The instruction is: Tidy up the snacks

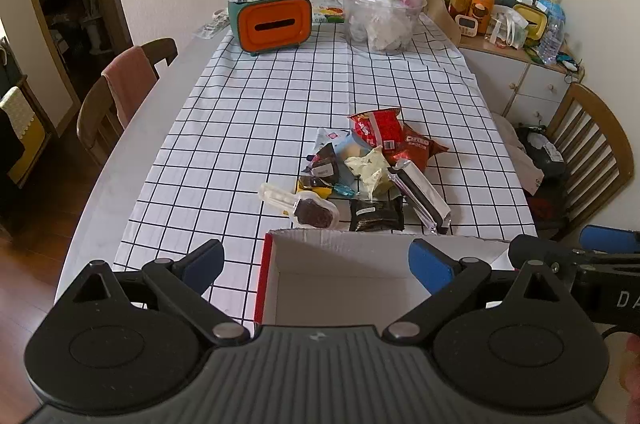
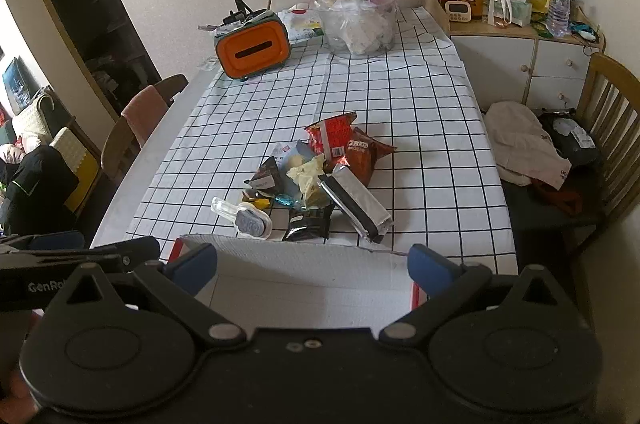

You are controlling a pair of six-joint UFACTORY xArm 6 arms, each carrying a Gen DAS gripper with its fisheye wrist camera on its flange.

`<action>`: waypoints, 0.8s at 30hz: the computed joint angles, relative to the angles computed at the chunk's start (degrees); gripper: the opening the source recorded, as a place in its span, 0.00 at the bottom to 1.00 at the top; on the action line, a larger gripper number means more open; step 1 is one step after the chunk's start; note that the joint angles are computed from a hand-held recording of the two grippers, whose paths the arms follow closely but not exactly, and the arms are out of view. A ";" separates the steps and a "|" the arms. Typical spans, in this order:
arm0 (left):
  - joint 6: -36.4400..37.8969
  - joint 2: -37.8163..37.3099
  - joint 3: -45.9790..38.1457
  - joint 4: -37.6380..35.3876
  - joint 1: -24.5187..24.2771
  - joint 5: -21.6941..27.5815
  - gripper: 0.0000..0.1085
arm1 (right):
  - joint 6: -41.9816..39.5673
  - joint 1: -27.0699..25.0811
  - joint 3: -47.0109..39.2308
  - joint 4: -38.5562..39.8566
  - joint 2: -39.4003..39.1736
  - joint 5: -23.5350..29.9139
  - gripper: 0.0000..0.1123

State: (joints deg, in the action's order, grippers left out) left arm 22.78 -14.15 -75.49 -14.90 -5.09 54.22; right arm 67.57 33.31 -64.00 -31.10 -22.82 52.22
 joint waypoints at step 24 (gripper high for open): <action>-6.87 -3.74 3.57 4.00 -2.97 -1.21 0.92 | -8.02 -3.01 4.97 5.57 -4.30 -6.09 0.89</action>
State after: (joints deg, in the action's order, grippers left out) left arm 15.91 -17.89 -71.91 -10.90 -8.06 53.00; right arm 59.55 30.30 -59.03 -25.53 -27.12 46.13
